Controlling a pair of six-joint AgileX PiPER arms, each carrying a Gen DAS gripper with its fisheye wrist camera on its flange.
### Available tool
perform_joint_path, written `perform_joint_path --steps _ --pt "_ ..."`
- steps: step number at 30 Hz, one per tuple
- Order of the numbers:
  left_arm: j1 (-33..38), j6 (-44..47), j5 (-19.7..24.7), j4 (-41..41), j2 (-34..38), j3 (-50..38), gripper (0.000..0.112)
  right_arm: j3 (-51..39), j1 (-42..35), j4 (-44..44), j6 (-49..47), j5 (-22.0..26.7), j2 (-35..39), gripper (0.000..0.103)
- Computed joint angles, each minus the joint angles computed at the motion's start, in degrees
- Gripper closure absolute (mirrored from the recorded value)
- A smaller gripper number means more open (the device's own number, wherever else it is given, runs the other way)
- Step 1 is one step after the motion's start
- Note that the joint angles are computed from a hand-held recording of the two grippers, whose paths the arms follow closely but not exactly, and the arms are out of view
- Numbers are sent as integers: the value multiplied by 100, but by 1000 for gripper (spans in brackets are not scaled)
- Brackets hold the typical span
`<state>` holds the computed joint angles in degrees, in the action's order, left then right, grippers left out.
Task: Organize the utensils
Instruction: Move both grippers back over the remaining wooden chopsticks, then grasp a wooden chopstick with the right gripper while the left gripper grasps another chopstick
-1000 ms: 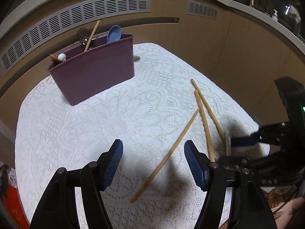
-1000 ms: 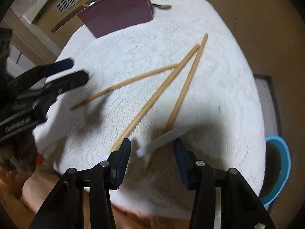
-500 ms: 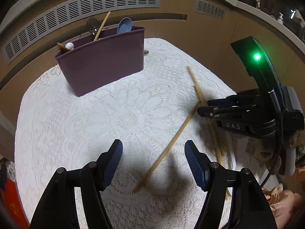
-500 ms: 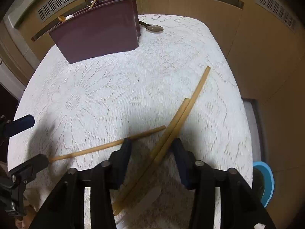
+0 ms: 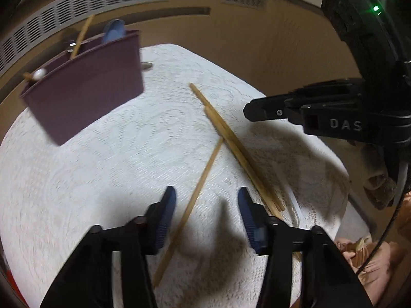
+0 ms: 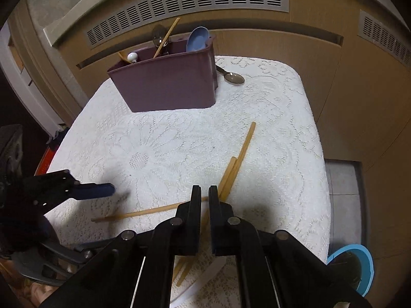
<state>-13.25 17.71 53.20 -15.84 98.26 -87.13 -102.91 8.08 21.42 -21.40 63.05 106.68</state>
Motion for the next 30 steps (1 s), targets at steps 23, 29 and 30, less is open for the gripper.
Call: perform_joint_path --steps 23,29,30 --pt "568 -1354 -835 526 -235 398 106 -18 254 -335 305 -340 434 83" --pt "721 -1349 -942 472 -406 694 104 -641 743 -1414 1466 -19 825 84" --pt "728 -1334 -901 422 -401 693 104 -730 839 -1650 1645 55 864 84"
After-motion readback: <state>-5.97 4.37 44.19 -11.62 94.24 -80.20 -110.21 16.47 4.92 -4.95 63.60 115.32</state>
